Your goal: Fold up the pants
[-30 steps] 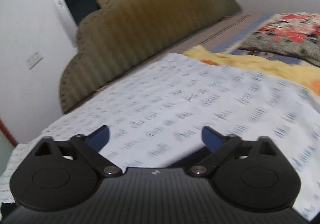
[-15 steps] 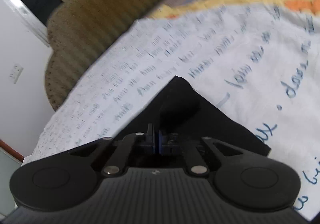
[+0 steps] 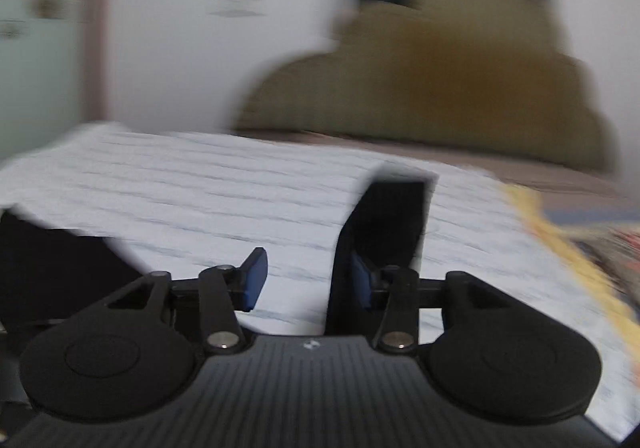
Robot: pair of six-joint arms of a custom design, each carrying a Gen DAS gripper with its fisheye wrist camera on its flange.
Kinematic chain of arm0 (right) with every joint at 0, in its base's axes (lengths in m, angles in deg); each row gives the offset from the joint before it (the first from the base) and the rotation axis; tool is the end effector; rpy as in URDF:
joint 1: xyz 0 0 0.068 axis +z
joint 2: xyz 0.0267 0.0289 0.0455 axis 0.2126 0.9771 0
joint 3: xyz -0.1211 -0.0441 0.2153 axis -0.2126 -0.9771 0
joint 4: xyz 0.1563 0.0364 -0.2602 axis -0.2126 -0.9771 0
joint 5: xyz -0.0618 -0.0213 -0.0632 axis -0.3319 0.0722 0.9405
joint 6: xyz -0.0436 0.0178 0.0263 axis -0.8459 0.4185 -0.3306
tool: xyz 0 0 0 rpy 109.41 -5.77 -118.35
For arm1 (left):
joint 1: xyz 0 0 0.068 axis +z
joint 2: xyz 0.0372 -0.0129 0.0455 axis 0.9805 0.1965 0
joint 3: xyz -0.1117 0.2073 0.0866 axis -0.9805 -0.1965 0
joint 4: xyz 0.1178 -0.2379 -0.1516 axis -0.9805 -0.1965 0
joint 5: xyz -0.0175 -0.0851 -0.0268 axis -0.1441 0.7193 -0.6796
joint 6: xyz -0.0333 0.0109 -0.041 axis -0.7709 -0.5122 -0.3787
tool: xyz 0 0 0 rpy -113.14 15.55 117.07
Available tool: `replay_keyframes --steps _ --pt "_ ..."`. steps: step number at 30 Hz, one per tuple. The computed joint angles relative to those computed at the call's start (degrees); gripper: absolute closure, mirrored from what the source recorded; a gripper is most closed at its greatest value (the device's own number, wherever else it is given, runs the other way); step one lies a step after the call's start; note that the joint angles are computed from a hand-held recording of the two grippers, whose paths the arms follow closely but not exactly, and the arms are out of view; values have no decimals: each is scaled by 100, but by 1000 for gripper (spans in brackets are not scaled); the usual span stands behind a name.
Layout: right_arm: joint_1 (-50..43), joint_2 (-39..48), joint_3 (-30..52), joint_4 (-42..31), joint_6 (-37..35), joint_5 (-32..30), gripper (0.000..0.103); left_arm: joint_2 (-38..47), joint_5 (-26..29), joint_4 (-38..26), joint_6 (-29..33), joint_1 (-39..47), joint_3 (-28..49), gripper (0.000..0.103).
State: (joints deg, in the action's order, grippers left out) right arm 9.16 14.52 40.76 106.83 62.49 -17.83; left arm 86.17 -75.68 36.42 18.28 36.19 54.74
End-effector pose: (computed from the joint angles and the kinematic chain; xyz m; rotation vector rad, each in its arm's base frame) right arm 0.3072 0.0016 0.1324 -0.5618 1.9051 0.3304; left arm 0.2364 -0.2025 0.0083 0.4512 2.2295 -0.1645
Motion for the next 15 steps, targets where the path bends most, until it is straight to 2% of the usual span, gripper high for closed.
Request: replay_keyframes --steps 3,7,9,13,15 --pt "-106 283 92 462 719 275 65 -2 -1 12 1 -1 -9 0" --pt "-791 1495 922 171 1283 200 69 -11 7 42 1 -1 -32 0" --pt "-991 1922 1142 -34 1042 15 69 -15 6 39 3 0 -34 0" --pt "-706 2082 1161 -514 -24 -542 70 -23 4 40 0 -5 -43 0" --pt "-317 2160 1311 -896 -369 -431 71 -23 4 40 0 -5 -43 0"
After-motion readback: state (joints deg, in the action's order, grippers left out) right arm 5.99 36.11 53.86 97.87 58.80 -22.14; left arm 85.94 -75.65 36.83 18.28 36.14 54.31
